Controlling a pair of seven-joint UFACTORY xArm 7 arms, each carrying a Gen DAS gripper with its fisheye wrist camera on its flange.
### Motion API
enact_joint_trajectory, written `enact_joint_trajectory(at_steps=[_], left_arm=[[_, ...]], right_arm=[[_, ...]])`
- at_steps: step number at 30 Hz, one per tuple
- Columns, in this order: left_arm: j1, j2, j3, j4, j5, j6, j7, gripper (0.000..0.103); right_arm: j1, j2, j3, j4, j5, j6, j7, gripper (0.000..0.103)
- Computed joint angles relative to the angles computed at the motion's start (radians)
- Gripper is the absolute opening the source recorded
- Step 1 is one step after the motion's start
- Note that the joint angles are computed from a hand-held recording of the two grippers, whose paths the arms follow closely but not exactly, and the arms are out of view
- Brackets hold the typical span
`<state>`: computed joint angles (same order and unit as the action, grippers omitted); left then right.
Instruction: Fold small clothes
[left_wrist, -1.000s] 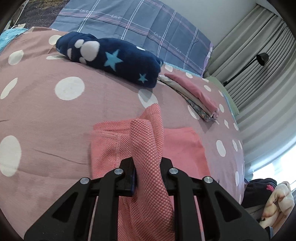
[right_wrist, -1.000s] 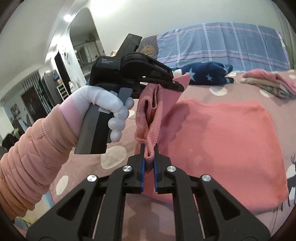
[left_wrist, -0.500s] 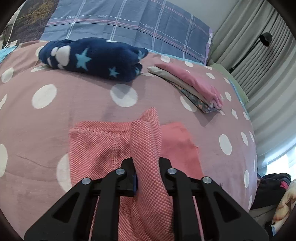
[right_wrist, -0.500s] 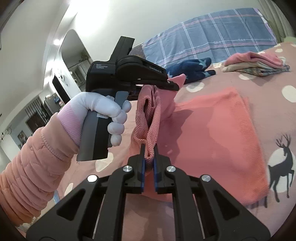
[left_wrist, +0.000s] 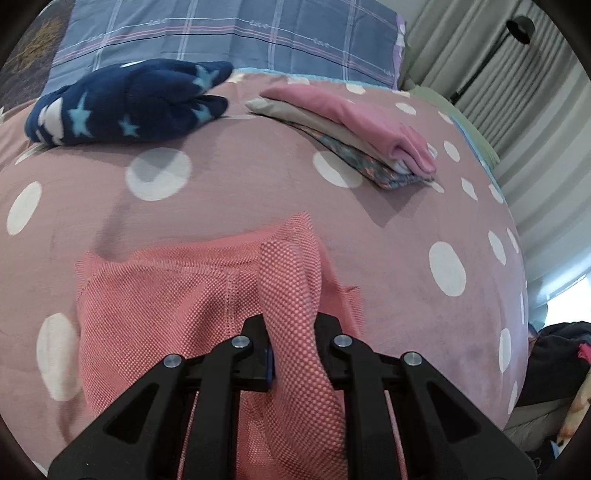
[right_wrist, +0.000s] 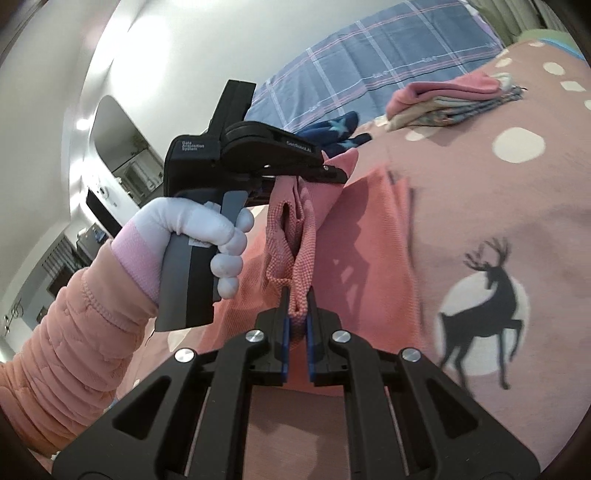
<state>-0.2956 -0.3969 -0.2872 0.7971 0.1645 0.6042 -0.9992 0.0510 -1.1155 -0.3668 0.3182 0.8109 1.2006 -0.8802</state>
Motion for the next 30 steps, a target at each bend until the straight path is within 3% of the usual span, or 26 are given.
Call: enact_joint_trajectory(at_steps=[5,10,15,17,20,23,28,30], left_arm=[[0.008,0.083,-0.035,0.074,0.072,0.056,-0.029,0.013],[-0.016,0.119,-0.028,0.102,0.121,0.08,-0.038,0.016],[-0.037,0.08,-0.032,0.115,0.156,0.079,-0.014,0.048],[-0.023,0.05,-0.064,0.135,0.228,0.13,-0.02,0.056],[-0.018,-0.028,-0.096,0.122,0.294,0.194,-0.024,0.059],[-0.045,-0.159,-0.107,0.034,0.263,0.217,-0.007,0.074],[-0.121,-0.382,-0.174,-0.114,0.149,0.353,-0.014,0.078],[-0.162,-0.464,-0.203,-0.163,0.091,0.396,-0.039,0.078]], right_arm=[[-0.015,0.029,-0.016,0.004,-0.012,0.006,-0.004,0.006],[-0.029,0.081,-0.028,0.016,-0.011,0.03,-0.004,0.006],[-0.042,0.111,-0.011,0.021,-0.004,0.04,-0.013,0.006],[-0.047,0.121,-0.008,0.023,-0.004,0.048,-0.013,0.006],[-0.055,0.137,-0.009,0.028,-0.003,0.065,-0.012,0.007],[-0.064,0.162,-0.013,0.037,-0.007,0.091,-0.011,0.008],[-0.076,0.217,0.002,0.055,-0.009,0.119,-0.013,0.015],[-0.08,0.225,0.017,0.061,-0.012,0.127,-0.015,0.029]])
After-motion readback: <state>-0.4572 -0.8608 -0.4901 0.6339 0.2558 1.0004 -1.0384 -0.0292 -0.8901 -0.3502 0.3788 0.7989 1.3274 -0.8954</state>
